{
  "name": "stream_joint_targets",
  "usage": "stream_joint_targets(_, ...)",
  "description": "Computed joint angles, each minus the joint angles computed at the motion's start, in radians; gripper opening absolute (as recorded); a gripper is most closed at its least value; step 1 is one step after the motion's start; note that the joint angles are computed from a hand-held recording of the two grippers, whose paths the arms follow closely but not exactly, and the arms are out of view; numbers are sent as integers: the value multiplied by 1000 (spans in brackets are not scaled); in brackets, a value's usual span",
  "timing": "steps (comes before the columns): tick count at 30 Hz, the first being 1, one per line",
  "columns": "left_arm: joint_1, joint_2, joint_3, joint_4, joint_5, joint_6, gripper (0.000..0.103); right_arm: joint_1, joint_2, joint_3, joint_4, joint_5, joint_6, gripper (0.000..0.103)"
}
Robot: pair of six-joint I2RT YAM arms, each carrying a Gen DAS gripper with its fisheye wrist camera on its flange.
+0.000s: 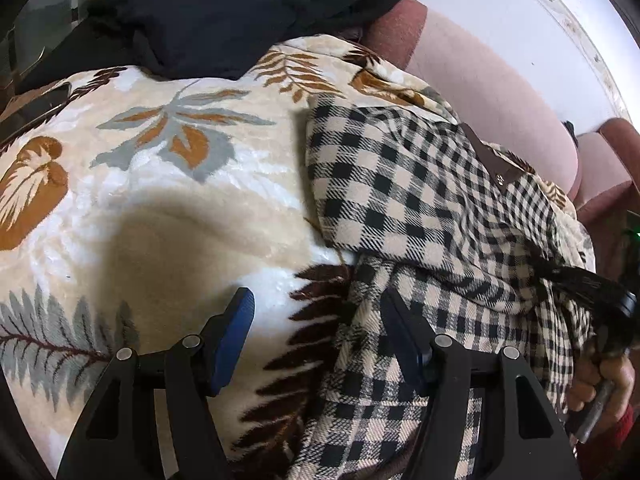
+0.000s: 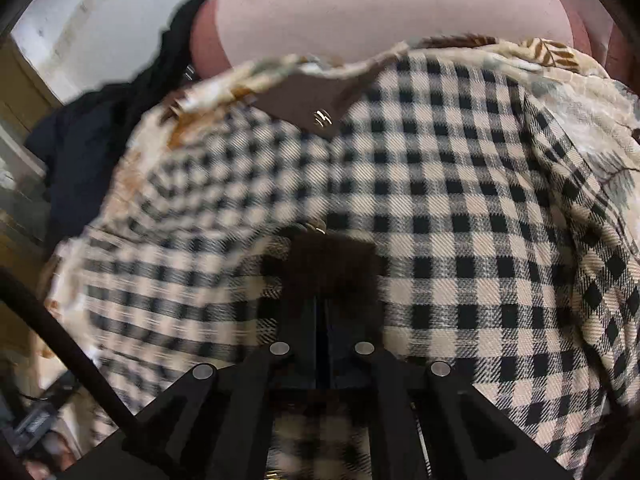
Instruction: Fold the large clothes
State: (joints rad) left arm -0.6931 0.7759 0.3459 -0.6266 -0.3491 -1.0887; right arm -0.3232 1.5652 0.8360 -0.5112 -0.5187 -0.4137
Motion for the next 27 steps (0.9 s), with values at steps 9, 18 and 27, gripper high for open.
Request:
stream_joint_targets(9,-14,24,-3,11,-7,-15,64,-205,31,113,73,196,-10,4)
stream_joint_targets(18,-6,58,-1,29,4,-15,64,-280,-147,48,-9,107,-68,44)
stream_joint_targets(27,18,6,2,-30,-9,-25,64,177,-300,-47,-140,-156,164,36)
